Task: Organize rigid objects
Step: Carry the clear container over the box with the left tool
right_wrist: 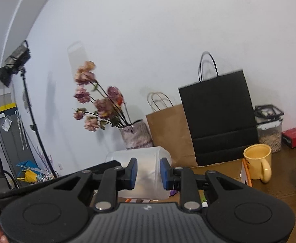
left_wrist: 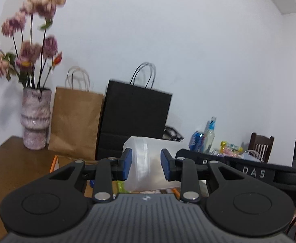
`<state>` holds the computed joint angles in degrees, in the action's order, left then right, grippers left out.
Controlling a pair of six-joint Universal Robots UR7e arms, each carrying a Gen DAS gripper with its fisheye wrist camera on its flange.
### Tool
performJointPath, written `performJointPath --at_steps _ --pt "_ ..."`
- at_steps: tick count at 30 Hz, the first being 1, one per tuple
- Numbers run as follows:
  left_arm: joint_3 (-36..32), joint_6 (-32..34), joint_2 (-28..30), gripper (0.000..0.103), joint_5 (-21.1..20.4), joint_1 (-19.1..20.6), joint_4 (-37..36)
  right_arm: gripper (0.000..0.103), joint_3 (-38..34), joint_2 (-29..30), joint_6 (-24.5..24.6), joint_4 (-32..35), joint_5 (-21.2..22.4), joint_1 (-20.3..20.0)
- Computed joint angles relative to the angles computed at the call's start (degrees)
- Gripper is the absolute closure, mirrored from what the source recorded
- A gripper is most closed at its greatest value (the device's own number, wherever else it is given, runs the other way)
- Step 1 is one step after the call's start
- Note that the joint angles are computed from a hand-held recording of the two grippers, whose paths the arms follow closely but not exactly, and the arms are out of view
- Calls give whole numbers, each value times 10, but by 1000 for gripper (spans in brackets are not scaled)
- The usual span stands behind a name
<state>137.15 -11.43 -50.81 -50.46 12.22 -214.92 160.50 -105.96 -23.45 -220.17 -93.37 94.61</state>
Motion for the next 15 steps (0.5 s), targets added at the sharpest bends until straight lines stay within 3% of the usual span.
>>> performJointPath --at_steps 6,15 --pt "-45 -4 31 72 -52 89 44 79 -59 51 8 85 58 -93" --pt "-84 -69 42 72 -87 175 171 79 -135 160 37 171 18 -121"
